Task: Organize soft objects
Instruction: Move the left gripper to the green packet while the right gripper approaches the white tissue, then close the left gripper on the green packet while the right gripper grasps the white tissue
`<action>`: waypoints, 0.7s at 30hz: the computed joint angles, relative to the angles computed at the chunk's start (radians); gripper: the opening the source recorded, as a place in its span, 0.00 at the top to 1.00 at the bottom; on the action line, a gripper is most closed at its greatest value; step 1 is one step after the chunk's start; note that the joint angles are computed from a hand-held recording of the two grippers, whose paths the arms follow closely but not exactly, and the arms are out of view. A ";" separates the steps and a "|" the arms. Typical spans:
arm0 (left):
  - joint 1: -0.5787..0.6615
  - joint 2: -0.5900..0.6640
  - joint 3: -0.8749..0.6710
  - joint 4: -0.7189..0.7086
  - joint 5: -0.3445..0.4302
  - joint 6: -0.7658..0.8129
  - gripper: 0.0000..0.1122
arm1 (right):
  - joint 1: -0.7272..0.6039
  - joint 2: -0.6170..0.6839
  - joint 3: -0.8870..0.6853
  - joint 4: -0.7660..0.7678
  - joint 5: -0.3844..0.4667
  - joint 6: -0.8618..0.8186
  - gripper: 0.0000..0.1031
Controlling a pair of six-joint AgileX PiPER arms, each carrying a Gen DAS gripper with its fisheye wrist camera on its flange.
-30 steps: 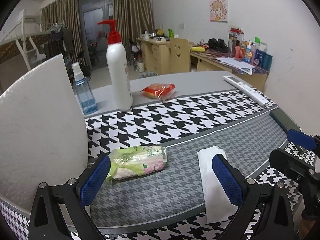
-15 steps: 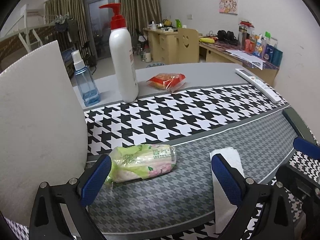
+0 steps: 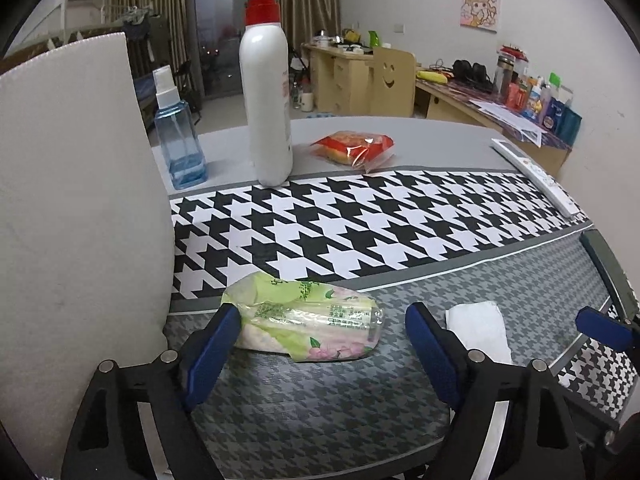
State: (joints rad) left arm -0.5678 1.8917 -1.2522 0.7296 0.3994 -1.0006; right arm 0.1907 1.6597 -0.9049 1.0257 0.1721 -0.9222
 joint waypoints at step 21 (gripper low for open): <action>0.061 -0.033 0.057 -0.224 -0.075 0.217 0.61 | 0.064 0.098 -0.110 -0.449 0.045 0.432 0.17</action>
